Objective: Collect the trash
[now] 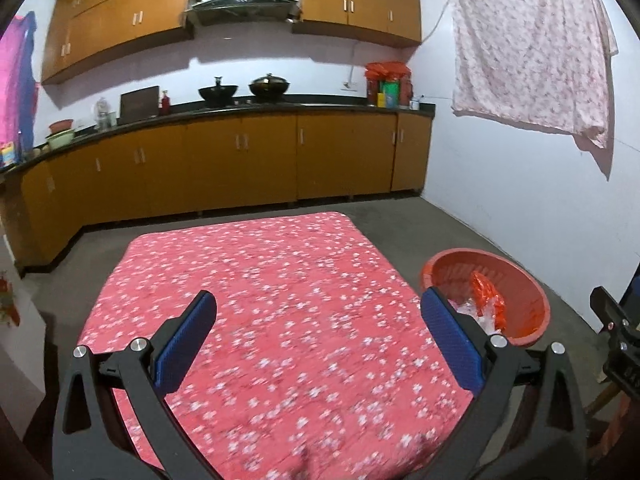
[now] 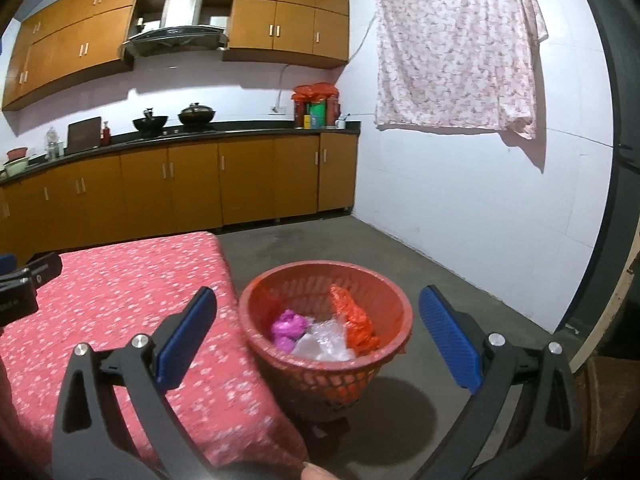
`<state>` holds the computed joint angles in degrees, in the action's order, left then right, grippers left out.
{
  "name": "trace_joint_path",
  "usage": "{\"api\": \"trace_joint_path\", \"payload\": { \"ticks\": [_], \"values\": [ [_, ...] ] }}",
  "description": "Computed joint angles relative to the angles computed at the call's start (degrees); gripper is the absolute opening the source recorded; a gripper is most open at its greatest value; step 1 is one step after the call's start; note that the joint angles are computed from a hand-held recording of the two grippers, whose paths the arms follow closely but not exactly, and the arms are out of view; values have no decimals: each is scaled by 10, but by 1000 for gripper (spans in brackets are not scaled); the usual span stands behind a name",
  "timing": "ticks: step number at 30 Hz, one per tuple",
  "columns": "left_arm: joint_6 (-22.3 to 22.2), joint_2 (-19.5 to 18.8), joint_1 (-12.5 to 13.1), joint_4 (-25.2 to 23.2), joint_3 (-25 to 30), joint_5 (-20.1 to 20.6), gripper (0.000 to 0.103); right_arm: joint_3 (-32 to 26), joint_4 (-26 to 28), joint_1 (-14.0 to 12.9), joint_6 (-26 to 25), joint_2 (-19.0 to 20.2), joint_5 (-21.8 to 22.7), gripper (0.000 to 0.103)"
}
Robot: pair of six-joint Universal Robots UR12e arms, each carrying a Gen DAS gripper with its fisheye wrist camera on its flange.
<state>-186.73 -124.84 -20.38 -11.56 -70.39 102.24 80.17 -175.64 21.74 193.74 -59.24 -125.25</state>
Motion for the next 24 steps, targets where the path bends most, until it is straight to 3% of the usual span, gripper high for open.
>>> {"api": "trace_joint_path", "payload": {
  "ticks": [8,24],
  "values": [
    [29,22,-7,40,-46,35,101,21,-10,14,-2,-13,12,99],
    [20,43,-3,70,-90,7,101,51,-21,26,15,-31,31,99]
  ]
}}
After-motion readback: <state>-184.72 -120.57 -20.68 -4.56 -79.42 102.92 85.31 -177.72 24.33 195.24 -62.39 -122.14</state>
